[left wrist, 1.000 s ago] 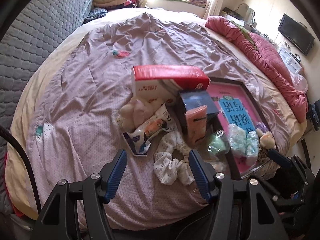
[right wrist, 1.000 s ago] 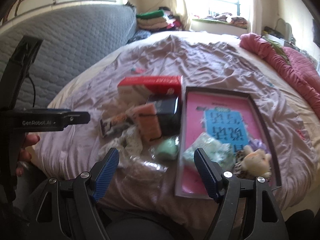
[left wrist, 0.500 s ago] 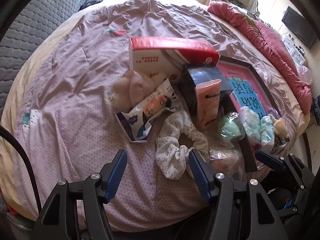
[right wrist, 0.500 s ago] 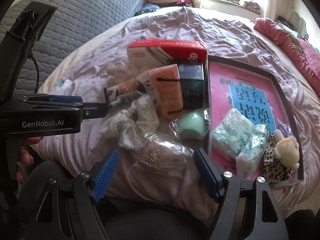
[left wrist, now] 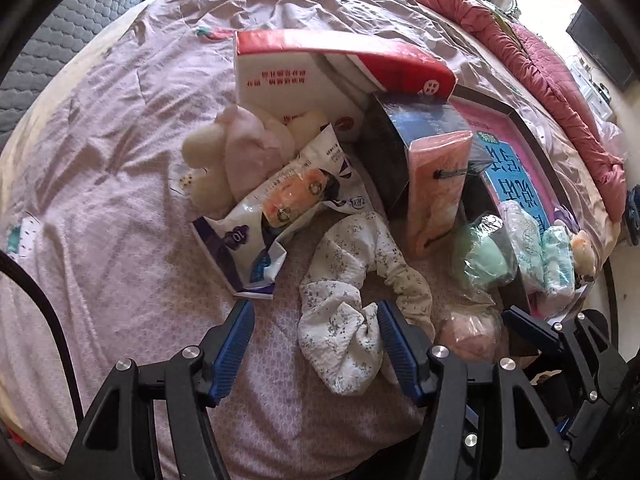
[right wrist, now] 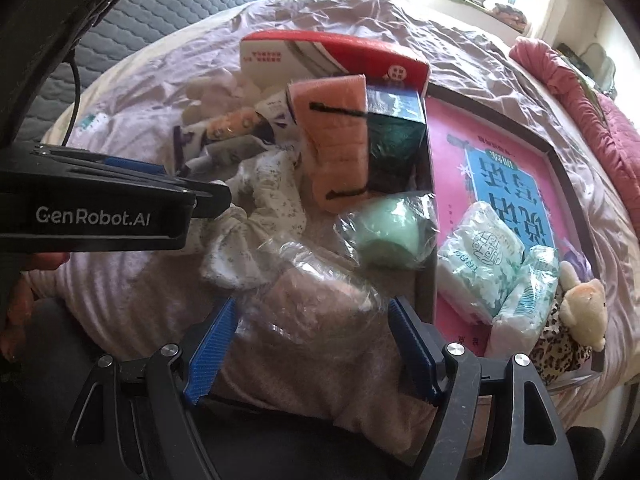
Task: Organize soft objects
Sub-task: 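Reach the left gripper to the white floral cloth and grasp it, then grasp the clear plastic bag with the right gripper while the left holds the cloth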
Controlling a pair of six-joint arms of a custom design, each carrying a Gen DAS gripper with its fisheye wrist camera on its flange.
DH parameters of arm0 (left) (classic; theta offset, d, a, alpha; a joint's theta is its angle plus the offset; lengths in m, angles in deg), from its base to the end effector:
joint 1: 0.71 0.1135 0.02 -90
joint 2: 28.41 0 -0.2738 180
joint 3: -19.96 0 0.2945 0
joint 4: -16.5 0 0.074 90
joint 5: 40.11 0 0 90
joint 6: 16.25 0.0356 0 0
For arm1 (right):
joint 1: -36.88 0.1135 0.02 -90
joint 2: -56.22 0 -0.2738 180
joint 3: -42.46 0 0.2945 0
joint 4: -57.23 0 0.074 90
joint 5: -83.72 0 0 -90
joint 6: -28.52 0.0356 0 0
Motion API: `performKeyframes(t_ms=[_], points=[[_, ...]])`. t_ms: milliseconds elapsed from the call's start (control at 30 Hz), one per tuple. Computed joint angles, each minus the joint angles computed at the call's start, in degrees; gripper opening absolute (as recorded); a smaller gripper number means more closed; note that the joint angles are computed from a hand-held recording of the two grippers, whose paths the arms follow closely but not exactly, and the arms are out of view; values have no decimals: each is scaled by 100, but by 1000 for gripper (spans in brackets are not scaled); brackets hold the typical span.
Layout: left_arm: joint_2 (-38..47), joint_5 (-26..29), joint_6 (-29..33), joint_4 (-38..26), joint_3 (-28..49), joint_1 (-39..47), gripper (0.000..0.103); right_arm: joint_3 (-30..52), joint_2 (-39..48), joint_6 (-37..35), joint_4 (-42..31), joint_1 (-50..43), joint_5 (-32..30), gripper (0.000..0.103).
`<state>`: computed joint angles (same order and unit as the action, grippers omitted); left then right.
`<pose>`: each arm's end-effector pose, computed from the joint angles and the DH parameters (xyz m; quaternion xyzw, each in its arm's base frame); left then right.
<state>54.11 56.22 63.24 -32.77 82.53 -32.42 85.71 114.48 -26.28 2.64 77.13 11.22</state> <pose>0.2531 -0.1610 0.1822 0.1904 0.9635 -0.1155 0.1484 0.1581 0.1198 0.1689 -0.0159 0.9730 -0.0113 0.2300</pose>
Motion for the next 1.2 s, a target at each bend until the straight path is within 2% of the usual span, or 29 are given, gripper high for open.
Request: performKeyframes(t_ms=[100, 200, 267, 333, 400, 467, 500, 633, 900, 1200], points=[[107, 122, -19, 122, 20, 23, 63, -48, 27, -105, 139, -138, -166, 76], [213, 77, -45, 201, 40, -37, 56, -75, 83, -179, 233, -237, -261, 73], [325, 83, -24, 173, 101, -60, 45, -71, 86, -176, 237, -241, -269, 72], [399, 117, -32, 193, 113, -90, 41, -82, 88, -192, 256, -278, -308, 71], [450, 153, -53, 234, 108, -92, 32, -69, 105, -186, 249, -256, -273, 70], [486, 250, -114, 248, 88, -61, 15, -107, 24, -138, 269, -267, -296, 67], [450, 299, -137, 273, 36, -38, 13, -149, -71, -138, 283, -317, -347, 67], [265, 428, -235, 404, -126, 44, 10, -274, -400, -196, 299, -502, -542, 66], [-436, 428, -205, 312, -406, 98, 10, -447, -1005, -208, 314, -671, -726, 65], [-985, 476, -175, 104, -522, 248, 9, -416, -1488, -17, 48, -460, -528, 65]])
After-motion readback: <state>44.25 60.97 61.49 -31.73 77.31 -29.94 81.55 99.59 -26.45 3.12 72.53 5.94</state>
